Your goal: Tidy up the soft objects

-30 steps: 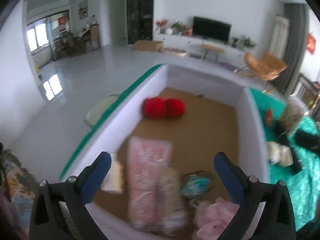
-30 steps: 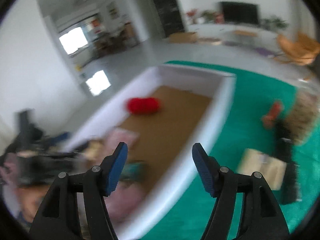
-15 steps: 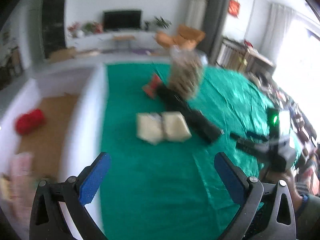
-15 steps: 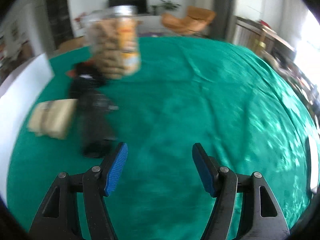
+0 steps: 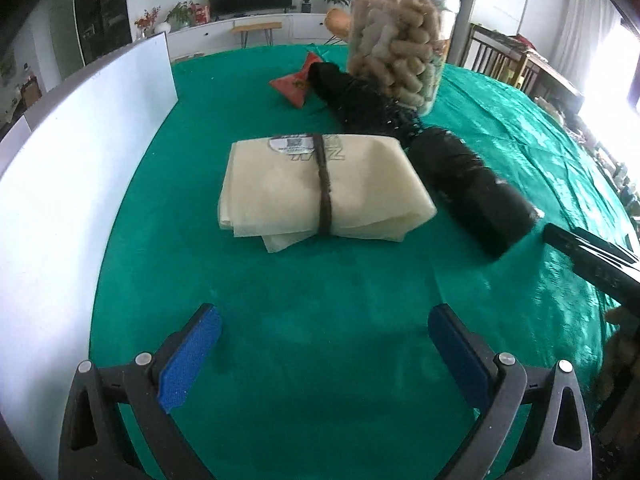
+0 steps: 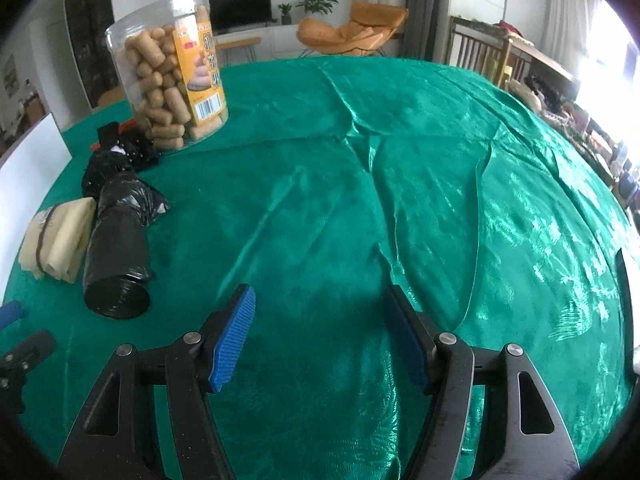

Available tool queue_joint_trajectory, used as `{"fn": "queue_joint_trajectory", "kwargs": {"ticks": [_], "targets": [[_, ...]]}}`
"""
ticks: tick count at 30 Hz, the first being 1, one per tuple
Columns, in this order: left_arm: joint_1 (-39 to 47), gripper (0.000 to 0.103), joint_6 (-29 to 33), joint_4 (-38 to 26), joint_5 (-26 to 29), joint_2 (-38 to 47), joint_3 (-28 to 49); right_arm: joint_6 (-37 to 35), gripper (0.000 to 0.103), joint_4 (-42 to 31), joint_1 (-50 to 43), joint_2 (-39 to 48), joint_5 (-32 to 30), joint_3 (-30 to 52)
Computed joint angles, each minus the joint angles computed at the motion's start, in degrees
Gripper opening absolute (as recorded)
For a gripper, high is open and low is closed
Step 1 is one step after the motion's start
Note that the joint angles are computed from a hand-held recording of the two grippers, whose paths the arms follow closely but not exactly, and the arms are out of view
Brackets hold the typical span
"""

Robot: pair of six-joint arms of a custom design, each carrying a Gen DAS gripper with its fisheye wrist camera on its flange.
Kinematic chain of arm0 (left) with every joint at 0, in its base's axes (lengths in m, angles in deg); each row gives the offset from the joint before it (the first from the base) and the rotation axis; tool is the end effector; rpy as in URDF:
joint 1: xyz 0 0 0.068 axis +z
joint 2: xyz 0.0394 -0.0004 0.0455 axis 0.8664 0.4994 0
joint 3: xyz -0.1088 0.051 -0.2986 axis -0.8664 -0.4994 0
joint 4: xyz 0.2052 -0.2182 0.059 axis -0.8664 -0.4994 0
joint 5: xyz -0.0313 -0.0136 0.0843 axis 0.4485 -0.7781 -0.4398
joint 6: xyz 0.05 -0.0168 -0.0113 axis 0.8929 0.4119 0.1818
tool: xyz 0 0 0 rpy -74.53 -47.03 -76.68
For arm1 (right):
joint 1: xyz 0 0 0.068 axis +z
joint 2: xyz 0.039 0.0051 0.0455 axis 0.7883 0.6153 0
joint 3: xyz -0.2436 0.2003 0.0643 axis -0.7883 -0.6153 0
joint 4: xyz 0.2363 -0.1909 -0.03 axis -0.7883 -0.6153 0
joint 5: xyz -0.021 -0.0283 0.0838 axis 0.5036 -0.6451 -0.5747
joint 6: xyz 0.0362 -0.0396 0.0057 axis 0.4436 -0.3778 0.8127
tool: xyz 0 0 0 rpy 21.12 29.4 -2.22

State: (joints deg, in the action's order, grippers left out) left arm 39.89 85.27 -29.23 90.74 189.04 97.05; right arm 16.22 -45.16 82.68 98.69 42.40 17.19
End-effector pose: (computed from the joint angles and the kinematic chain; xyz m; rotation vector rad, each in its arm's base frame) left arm 0.2526 -0.1008 0.0079 0.7611 2.4567 -0.3414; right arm 0.1623 0.0720 0.0132 0.7144 2.3688 -0.2890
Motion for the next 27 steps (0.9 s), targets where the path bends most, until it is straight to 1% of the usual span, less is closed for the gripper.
{"fn": "queue_joint_trajectory", "kwargs": {"ticks": [3, 7, 8, 17, 27], "targets": [[-0.4, 0.102, 0.8, 2.7, -1.4, 1.7, 0.1, 0.6, 0.070, -0.8, 0.5, -0.1, 0.1, 0.2], [-0.8, 0.103, 1.0, 4.4, -2.8, 2.3, 0.1, 0.2, 0.075, -1.0, 0.7, -0.1, -0.2, 0.3], [-0.8, 0.103, 0.9, 4.6, -3.0, 2.3, 0.0, 0.3, 0.077, -0.7, 0.7, 0.0, -0.4, 0.2], [-0.8, 0.103, 1.0, 4.6, -3.1, 2.2, -0.1, 0.1, 0.081, 0.0, 0.9, -0.2, -1.0, -0.3], [-0.8, 0.103, 1.0, 4.7, -3.1, 2.2, -0.1, 0.1, 0.082, -0.1, 1.1, -0.4, -1.1, -0.3]]}}
